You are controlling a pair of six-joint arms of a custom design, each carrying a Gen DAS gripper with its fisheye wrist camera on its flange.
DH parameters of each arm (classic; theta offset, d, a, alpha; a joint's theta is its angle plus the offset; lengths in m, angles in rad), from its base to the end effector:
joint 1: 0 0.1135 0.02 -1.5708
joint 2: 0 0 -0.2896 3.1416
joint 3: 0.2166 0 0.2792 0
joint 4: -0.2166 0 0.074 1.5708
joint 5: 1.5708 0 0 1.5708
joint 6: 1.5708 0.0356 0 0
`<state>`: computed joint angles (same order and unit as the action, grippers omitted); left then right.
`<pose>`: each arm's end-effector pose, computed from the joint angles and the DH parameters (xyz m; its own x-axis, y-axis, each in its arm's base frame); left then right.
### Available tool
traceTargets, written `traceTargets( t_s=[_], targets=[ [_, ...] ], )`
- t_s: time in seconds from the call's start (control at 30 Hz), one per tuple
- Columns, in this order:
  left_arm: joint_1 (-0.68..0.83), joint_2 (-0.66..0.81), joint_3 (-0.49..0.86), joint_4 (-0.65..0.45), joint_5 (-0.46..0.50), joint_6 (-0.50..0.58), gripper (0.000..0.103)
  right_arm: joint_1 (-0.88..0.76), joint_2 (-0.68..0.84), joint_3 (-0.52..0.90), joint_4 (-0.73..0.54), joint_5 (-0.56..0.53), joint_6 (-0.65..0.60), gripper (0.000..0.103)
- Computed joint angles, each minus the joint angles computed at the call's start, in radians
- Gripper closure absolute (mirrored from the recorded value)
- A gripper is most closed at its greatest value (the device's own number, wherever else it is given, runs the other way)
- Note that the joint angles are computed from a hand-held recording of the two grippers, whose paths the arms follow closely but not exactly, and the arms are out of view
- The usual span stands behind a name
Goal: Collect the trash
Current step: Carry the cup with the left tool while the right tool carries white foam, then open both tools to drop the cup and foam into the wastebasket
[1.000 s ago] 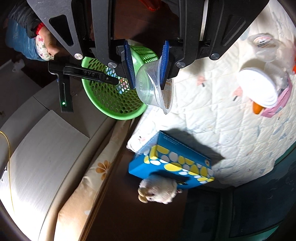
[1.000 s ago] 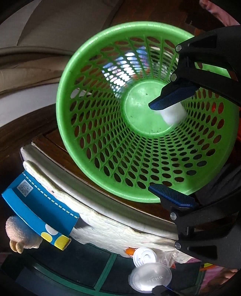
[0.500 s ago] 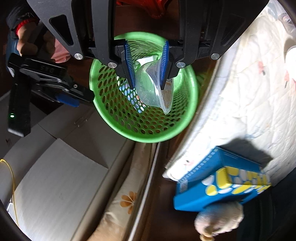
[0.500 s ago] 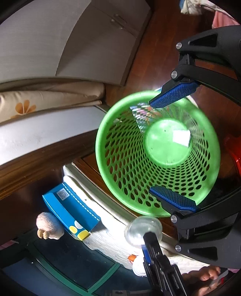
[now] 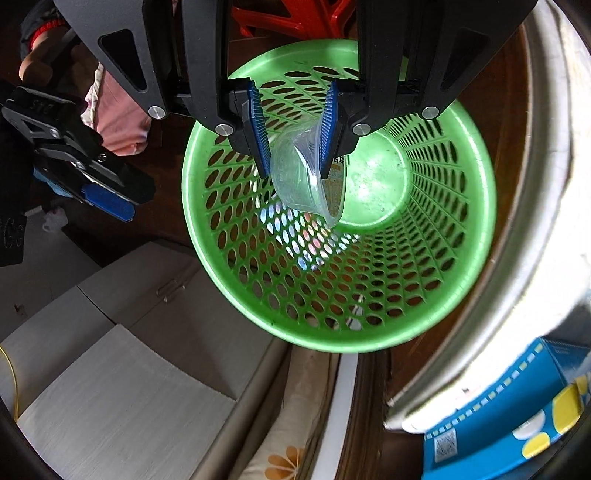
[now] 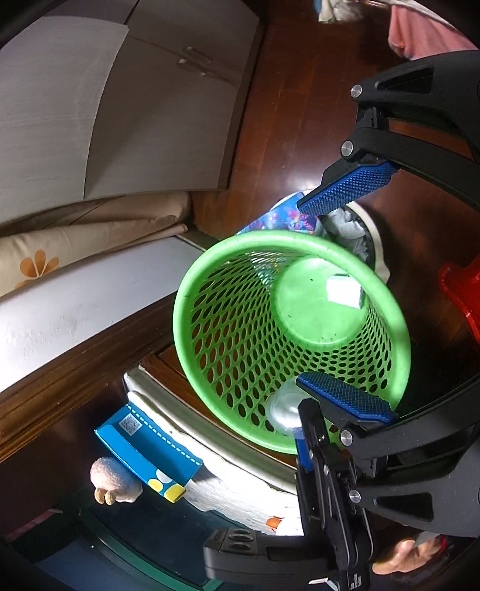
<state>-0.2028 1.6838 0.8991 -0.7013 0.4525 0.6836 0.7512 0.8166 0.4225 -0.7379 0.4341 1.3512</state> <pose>0.2878 -0.0751 0.1454 -0.6194 0.7073 -0.3408 0.7850 0.5504 -0.2843 0.1138 0.0858 0.1790 -0.6210 0.6316 -0.4642 0.5393 0.7740 0.3317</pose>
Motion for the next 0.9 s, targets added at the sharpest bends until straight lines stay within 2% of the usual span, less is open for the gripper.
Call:
traceTargets(
  t_s=[0.13,0.23,0.37,0.53,0.77,0.83,0.9],
  targets=[
    [-0.019,0.043,-0.001,0.0,-0.002,-0.015,0.077,0.023,-0.035,-0.018,-0.024,0.013,0.047,0.017],
    [-0.014,0.064,0.003,-0.01,0.009,-0.02,0.066,0.039,-0.047,-0.023,-0.037,0.016,0.075,0.017],
    [0.014,0.058,-0.006,-0.014,0.018,-0.007,0.065,0.071,-0.05,-0.016,-0.057,0.032,0.107,0.017],
    [0.103,-0.007,-0.01,-0.069,0.044,0.055,0.065,0.123,-0.033,0.014,-0.06,0.062,0.137,0.017],
    [0.249,-0.1,0.028,-0.158,0.076,0.132,0.065,0.197,0.088,0.113,-0.038,0.101,0.111,0.017],
    [0.31,-0.121,0.046,-0.196,0.099,0.167,0.06,0.216,0.141,0.152,-0.032,0.111,0.099,0.017],
    [0.368,-0.138,0.064,-0.222,0.12,0.203,0.059,0.226,0.187,0.189,-0.017,0.113,0.072,0.016]
  ],
)
